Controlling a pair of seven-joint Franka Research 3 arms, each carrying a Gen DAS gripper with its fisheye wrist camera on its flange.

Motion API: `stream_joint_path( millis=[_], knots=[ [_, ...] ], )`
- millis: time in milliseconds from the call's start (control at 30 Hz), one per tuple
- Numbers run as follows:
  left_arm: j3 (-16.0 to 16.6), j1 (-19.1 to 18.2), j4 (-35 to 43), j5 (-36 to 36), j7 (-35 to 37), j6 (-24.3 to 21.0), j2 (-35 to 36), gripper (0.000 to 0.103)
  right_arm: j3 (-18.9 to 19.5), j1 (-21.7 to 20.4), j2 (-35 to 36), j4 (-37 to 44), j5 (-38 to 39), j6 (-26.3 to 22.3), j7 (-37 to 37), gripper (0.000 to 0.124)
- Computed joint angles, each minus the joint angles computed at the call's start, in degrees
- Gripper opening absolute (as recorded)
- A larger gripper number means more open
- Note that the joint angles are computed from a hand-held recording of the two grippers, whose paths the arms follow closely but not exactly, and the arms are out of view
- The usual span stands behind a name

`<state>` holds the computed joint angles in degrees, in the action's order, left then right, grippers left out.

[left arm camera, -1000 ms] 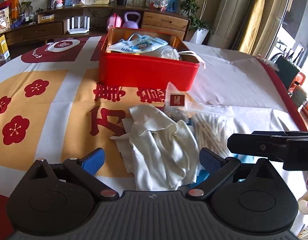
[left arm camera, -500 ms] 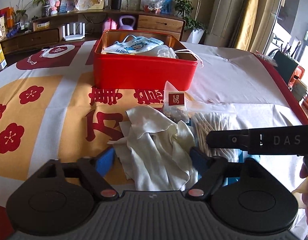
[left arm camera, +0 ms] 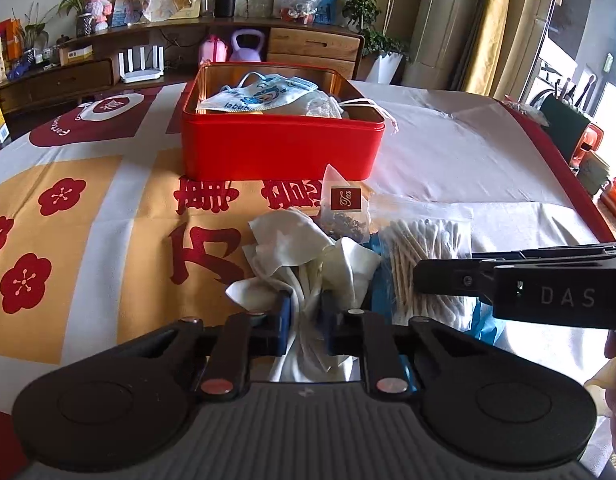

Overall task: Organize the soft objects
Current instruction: 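Lift the swab bag with the right tool while the left tool lifts the white gloves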

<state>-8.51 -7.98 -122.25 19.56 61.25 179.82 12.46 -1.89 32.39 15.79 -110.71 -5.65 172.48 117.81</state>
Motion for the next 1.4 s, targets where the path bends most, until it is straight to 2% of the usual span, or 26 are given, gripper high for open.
stream_joint_path(
  millis=[100,300,433,533,633,733,800,833,900,967,1000,1033,1067,1167,1200,1267,1300,1333,1367,1400],
  knots=[
    [4.4,-3.8,-0.4,4.0,-4.3,0.0,-1.0,0.011,-1.7,1.4,-1.0,-1.1,-1.8,0.9,2.1,0.030],
    [5.7,-4.5,-1.4,8.9,-9.0,0.2,-3.2,0.008,-2.2,1.3,-3.4,-3.6,-2.7,3.6,4.3,0.030],
    [3.7,-2.3,-2.6,8.2,-9.3,0.8,-4.9,0.007,-2.4,0.9,-5.3,-5.1,-3.4,5.0,5.5,0.030],
    [2.1,-0.8,-3.3,6.8,-8.1,1.3,-5.9,0.007,3.7,-4.4,-6.6,-6.0,3.5,4.2,-1.3,0.030],
    [0.5,0.5,-4.3,4.6,-6.1,1.4,-6.8,0.007,5.2,-5.6,-8.0,-7.0,5.9,1.4,-4.5,0.030],
    [-3.3,3.2,-5.3,-1.6,0.0,1.1,-7.1,0.007,8.6,-8.2,-8.4,-7.7,13.1,-2.0,-11.8,0.030],
    [-6.5,5.5,-5.7,-7.6,5.8,0.6,-6.9,0.007,9.0,-8.5,-8.2,-8.0,15.4,-3.4,-13.7,0.032],
    [-6.6,5.3,-5.7,-8.9,6.9,0.2,-6.8,0.007,8.8,-8.3,-8.1,-7.9,15.5,-4.1,-14.0,0.032],
    [-5.6,4.2,-5.6,-9.3,7.3,-0.5,-6.7,0.007,7.5,-7.3,-7.7,-7.9,12.8,-4.6,-11.9,0.034],
    [-3.3,2.1,-5.4,-6.7,5.3,-0.8,-6.6,0.007,7.3,-7.2,-7.9,-8.2,11.9,-4.7,-12.1,0.038],
    [-3.7,2.4,-5.4,-7.5,6.4,-0.8,-6.5,0.007,7.0,-6.9,-8.0,-8.2,10.7,-4.6,-11.7,0.038],
    [-4.5,3.0,-5.3,-9.0,7.8,-1.0,-6.5,0.007,6.6,-6.7,-8.3,-8.6,9.4,-4.4,-11.5,0.042],
    [-3.8,2.4,-5.1,-8.4,7.1,-1.3,-6.4,0.007,6.4,-6.6,-8.4,-8.5,8.3,-4.5,-11.5,0.049],
    [0.1,-0.6,-4.2,-2.3,0.6,-2.0,-5.8,0.008,6.2,-6.6,-8.2,-8.2,6.2,-4.0,-11.1,0.061],
    [0.3,-0.7,-3.9,-1.6,-0.3,-2.2,-5.6,0.011,6.3,-6.7,-8.0,-7.9,6.1,-4.0,-11.4,0.064],
    [0.4,-0.7,-3.4,-0.4,-1.1,-2.8,-5.2,0.024,5.9,-6.2,-7.1,-6.9,4.4,-4.3,-10.8,0.066],
    [0.6,-0.8,-3.3,0.4,-1.7,-2.7,-5.0,0.039,5.4,-5.7,-6.5,-6.1,2.9,-5.0,-10.0,0.066],
    [1.1,-1.2,-3.2,1.7,-2.7,-2.5,-4.9,0.063,4.8,-5.1,-5.9,-5.3,1.2,-5.6,-9.0,0.065],
    [2.2,-2.0,-3.0,3.9,-4.8,-2.2,-4.7,0.073,4.5,-4.8,-5.3,-4.4,0.1,-6.2,-8.4,0.064],
    [3.7,-3.1,-2.9,6.7,-7.4,-1.5,-4.6,0.079,4.1,-4.3,-4.5,-3.5,-1.2,-6.8,-7.7,0.064]
  ],
)
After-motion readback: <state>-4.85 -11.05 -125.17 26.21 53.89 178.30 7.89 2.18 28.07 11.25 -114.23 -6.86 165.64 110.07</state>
